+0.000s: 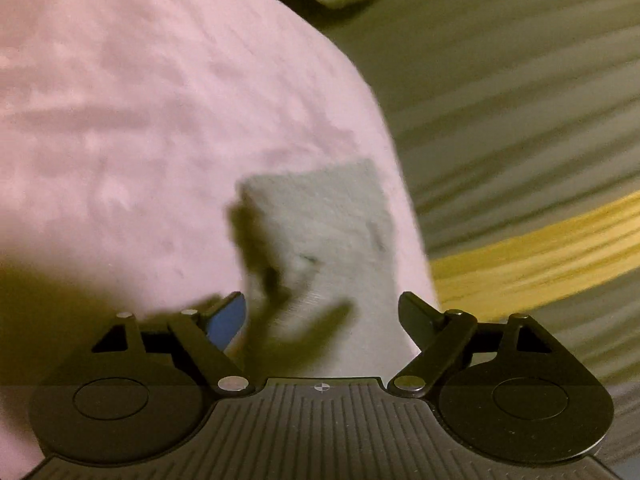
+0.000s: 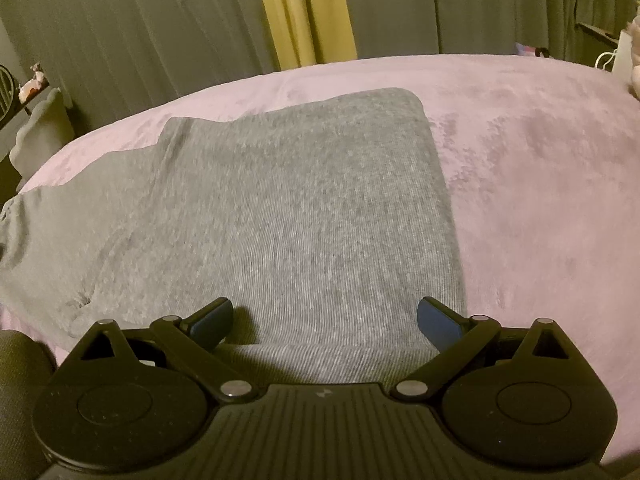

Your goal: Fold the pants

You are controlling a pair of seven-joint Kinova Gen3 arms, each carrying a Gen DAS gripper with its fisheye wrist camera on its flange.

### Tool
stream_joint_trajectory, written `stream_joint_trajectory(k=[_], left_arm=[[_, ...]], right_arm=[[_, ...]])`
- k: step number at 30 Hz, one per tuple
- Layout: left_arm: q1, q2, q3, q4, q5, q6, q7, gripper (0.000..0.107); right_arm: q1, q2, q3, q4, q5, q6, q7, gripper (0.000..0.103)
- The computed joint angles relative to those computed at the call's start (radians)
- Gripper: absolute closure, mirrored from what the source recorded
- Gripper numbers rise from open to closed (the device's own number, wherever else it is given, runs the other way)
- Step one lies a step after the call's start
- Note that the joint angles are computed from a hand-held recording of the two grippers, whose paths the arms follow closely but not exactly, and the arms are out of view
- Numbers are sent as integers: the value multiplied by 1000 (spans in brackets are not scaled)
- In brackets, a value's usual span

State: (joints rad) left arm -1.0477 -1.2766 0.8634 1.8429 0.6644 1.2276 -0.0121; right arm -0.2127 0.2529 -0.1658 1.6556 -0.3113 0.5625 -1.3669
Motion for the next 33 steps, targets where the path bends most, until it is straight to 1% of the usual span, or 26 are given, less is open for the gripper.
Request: stream_joint_trajectory(k=[1, 3, 4, 6, 8, 10, 11, 13, 15, 18, 21, 23, 26, 31, 33], left_arm=[[0, -5, -10, 9, -4, 15, -6, 20], [-1, -61, -45, 52, 37, -3, -25, 20], [-2, -76, -50, 85, 77, -37, -39, 20], [8, -85, -55, 148, 144, -118, -103, 20], [20, -58, -20, 180, 149, -183, -122, 20], [45, -12, 36, 210, 123, -260, -79, 17], [48, 14, 63, 226, 117, -294, -66, 17], [52, 30, 86, 244, 122, -339, -88, 16], [54, 56, 95, 234, 105, -341, -94, 16], [53, 63, 106, 217, 80, -335, -80, 16], [62, 67, 117, 237, 87, -367, -84, 17], [77, 58, 105, 234, 77, -356, -58, 17], [84, 63, 111, 246, 79, -378, -58, 17], [83, 74, 122, 239, 66, -379, -52, 17], [85, 83, 127, 244, 68, -393, -62, 16]], right_arm=[[-2, 0, 1, 0, 4, 0, -2, 4], [-8, 0, 4, -2, 13, 1, -7, 4], [-10, 0, 5, -1, 16, 0, -10, 4], [-10, 0, 5, -1, 18, -2, -11, 4], [-11, 1, 5, -1, 21, -2, -14, 4], [-12, -1, 5, 2, 22, -4, -15, 4], [-11, -1, 4, 2, 22, -4, -15, 4], [-13, -1, 5, 2, 25, -4, -18, 4], [-23, -1, 10, 2, 39, -6, -31, 4], [-35, -1, 15, 1, 61, -6, -48, 4], [-33, -1, 12, 1, 63, -7, -51, 4], [-31, -1, 10, 2, 62, -8, -52, 4], [-33, 0, 10, 2, 66, -10, -56, 4], [-30, 1, 8, 2, 63, -10, -55, 4], [-30, 1, 8, 1, 63, -10, -55, 4]])
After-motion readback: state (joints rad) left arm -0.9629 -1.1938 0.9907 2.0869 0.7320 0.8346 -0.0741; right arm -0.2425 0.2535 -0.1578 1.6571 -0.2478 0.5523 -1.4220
